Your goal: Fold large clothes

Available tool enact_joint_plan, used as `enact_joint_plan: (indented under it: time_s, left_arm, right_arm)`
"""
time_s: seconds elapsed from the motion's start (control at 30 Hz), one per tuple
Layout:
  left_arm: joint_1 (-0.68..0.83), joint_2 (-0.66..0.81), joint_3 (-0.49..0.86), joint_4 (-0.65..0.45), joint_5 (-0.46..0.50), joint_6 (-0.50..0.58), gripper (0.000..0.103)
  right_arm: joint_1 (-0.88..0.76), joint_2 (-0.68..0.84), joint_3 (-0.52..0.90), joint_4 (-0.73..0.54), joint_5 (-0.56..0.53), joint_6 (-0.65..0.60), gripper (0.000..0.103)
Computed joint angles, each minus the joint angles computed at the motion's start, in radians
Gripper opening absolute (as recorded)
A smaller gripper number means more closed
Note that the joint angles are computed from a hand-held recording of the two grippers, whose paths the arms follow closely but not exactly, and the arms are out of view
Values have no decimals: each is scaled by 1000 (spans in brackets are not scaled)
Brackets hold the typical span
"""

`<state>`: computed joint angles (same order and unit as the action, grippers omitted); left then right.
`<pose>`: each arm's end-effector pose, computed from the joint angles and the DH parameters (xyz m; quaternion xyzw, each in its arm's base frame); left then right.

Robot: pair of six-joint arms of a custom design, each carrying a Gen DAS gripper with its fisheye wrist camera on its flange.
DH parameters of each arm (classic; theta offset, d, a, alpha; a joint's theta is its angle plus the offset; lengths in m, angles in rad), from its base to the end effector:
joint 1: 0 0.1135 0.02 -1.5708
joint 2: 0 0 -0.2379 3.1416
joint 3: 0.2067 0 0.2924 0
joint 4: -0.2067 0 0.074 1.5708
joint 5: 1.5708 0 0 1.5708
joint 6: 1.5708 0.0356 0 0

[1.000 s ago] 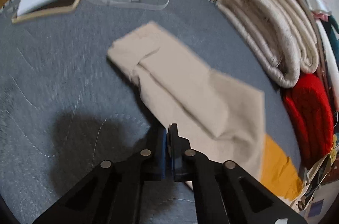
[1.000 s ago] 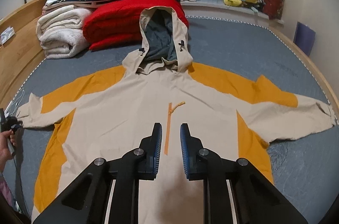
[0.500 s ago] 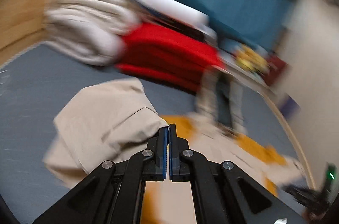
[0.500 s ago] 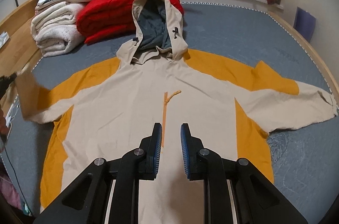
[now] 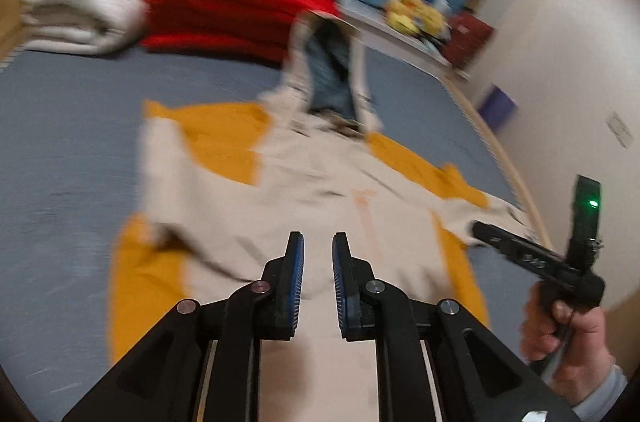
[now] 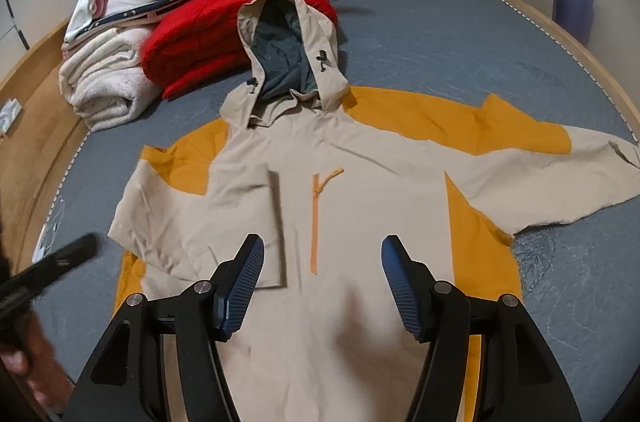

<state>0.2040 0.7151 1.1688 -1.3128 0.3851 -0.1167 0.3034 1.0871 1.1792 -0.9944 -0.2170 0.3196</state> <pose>0.1410 0.0155 0.3678 -0.0811 0.9189 -0.1643 0.3494 0.2422 0.0839 0.3248 -0.0279 0.9394 0.1973 0.2791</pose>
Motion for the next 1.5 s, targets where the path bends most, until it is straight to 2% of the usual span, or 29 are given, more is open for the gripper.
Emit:
enact_joint_plan:
  time_s: [0.03, 0.07, 0.1, 0.13, 0.17, 0.27, 0.33, 0.43, 0.57, 0.6, 0.93, 0.97, 1.03, 1.07, 1.1, 1.13, 1.2, 1.3, 1.37, 1.47, 1.5]
  left_arm:
    - [86, -27, -21, -16, 17, 55, 13]
    - [154, -53, -54, -15, 30, 100, 13]
    - [195, -72, -103, 1, -17, 114, 13]
    - [186, -67, -129, 4, -54, 105, 13]
    - [189, -29, -136, 6, -88, 94, 13]
    - [228, 81, -126, 58, -72, 91, 13]
    - [253, 106, -111, 73, -61, 104, 13]
    - [280, 139, -89, 86, -33, 83, 13]
    - [281, 164, -92, 103, -24, 64, 13]
    - [284, 165, -94, 104, -21, 64, 13]
    - [365, 229, -78, 115, 41, 95, 13]
    - [369, 234, -77, 116, 44, 97, 12]
    - [373, 239, -79, 122, 44, 101, 12]
    - [377, 241, -79, 124, 44, 104, 12]
    - [380, 242, -80, 125, 45, 107, 13]
    - [385, 242, -81, 126, 46, 108, 13]
    - [395, 243, -83, 130, 47, 110, 12]
    - [389, 238, -91, 138, 39, 103, 12]
    - [373, 232, -100, 145, 29, 99, 13]
    - [347, 232, -112, 160, 11, 86, 12]
    - [337, 232, -118, 166, 3, 78, 12]
  right_arm:
    - [9, -2, -2, 5, 7, -2, 54]
    - [27, -1, -4, 12, 15, 2, 34]
    - [48, 3, -7, 23, 15, 4, 11]
    - [58, 3, -12, 30, 13, 3, 9]
    - [83, 4, -18, 44, 17, 3, 9]
    - [157, 16, -39, 85, 20, 2, 9]
    - [217, 46, -40, 107, 8, -7, 11]
    - [297, 79, -49, 147, 46, -26, 16]
    - [407, 156, -58, 212, 95, -57, 50]
    - [430, 178, -58, 225, 114, -73, 52]
    - [591, 450, -26, 323, 304, -197, 53]
    - [600, 454, -33, 334, 336, -217, 53]
    - [600, 436, -44, 341, 370, -224, 42]
    - [582, 417, -51, 342, 352, -225, 23]
    - [555, 379, -65, 347, 322, -208, 12]
    - [518, 329, -86, 356, 280, -181, 10]
    - [430, 222, -126, 376, 193, -131, 0]
    - [246, 72, -175, 391, 96, -56, 0]
    - [100, 25, -195, 390, 26, 1, 0]
    - [-26, 64, -183, 372, -9, -4, 0]
    - [-26, 98, -160, 350, -29, -28, 4]
